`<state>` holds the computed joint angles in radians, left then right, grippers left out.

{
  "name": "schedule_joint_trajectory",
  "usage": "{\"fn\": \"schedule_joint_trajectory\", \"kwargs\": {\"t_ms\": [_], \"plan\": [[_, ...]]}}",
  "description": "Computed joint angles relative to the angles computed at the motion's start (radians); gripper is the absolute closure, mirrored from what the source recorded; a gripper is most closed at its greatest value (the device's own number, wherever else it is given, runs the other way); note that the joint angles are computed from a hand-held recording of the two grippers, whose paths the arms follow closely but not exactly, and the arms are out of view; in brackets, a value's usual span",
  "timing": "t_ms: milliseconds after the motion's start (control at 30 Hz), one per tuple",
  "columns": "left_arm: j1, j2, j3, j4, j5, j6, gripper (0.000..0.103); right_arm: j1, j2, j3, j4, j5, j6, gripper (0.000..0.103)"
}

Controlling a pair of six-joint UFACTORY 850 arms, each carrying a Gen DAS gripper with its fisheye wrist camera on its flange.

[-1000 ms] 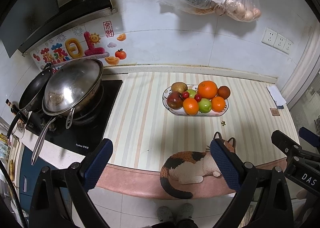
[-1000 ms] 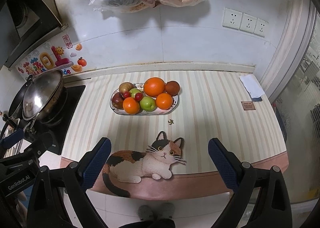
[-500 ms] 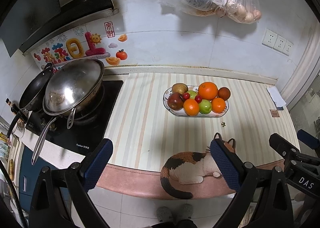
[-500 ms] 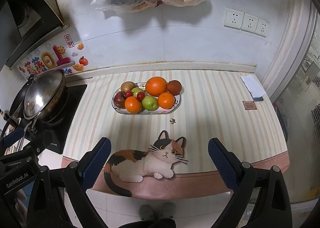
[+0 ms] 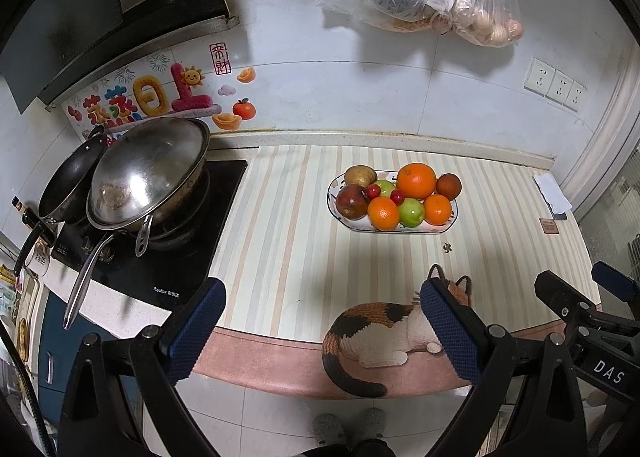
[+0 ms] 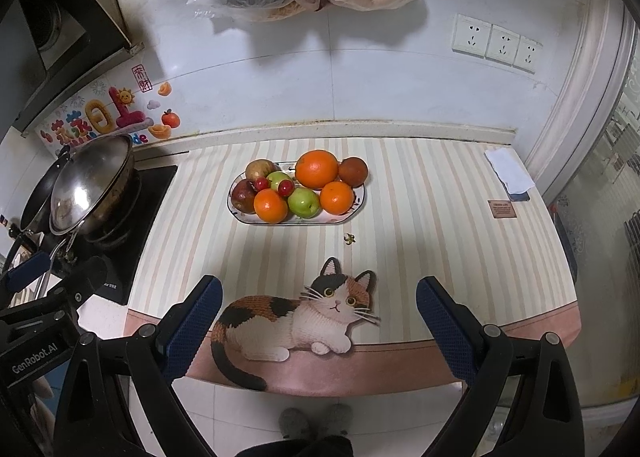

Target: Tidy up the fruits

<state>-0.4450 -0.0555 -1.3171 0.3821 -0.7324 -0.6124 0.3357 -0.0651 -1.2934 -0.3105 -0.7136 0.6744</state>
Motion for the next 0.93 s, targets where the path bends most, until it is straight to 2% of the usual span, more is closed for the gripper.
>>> {"fn": "schedule_joint_trajectory", "kwargs": {"t_ms": [933], "plan": [[-0.004,0.025,0.027,0.015,0.013,-0.02,0.003,0.009,0.007,0.003,-0.002,-0.002,0.007,0.003]]}}
